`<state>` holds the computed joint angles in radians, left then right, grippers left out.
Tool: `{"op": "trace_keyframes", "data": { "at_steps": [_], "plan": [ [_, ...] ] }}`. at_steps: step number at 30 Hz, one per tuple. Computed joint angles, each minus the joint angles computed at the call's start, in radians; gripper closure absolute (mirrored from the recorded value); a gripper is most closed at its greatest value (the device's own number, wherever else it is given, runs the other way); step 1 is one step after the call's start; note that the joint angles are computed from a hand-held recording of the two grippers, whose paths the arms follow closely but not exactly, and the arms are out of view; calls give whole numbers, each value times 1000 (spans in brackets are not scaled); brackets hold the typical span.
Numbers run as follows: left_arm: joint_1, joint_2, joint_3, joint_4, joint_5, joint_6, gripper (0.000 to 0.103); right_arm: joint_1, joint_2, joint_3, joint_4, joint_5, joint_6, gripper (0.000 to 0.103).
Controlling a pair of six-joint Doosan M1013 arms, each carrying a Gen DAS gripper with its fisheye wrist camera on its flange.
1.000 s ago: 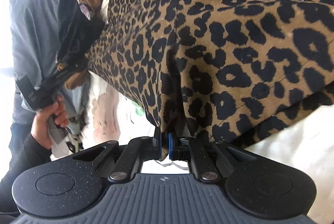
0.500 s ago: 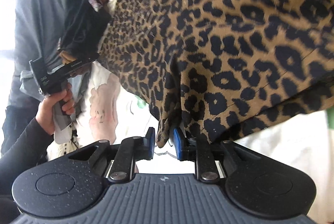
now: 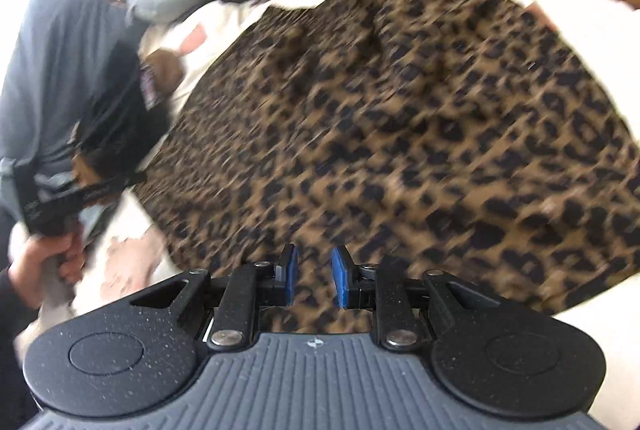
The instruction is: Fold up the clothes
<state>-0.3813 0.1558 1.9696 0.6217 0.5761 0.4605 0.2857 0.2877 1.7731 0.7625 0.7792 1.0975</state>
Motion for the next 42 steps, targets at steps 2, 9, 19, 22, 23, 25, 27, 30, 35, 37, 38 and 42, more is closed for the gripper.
{"op": "trace_keyframes", "data": {
  "at_steps": [2, 9, 19, 22, 23, 25, 27, 30, 35, 37, 38, 42],
  "plan": [
    [-10, 8, -7, -31, -14, 32, 57, 4, 2, 1, -48, -61, 33, 83],
    [-49, 62, -54, -108, -38, 155, 57, 25, 33, -8, -205, -147, 115, 83],
    [-86, 111, -84, -170, -38, 256, 56, 41, 23, 35, -347, -120, 93, 81],
    [-93, 111, -76, -172, -31, 262, 55, 34, 10, 53, -370, -118, 83, 81],
    [-94, 108, -72, -170, -30, 255, 55, 31, 6, 59, -373, -117, 79, 81],
    [-98, 103, -63, -167, -26, 244, 55, 23, -3, 74, -365, -123, 60, 82],
    [-103, 98, -57, -169, -15, 267, 55, 24, -11, 83, -378, -125, 58, 82],
    [-111, 86, -43, -170, 2, 307, 55, 26, -19, 91, -405, -122, 62, 82],
    [-109, 60, -17, -221, 8, 346, 55, 28, -28, 88, -462, -85, 114, 82],
    [-105, 50, -12, -246, 13, 357, 58, 25, -32, 85, -474, -67, 139, 82],
    [-104, 44, -10, -252, 16, 361, 65, 23, -36, 85, -475, -65, 148, 82],
    [-107, 17, 0, -195, 12, 303, 71, 13, -60, 90, -450, -86, 144, 81]
  ]
}}
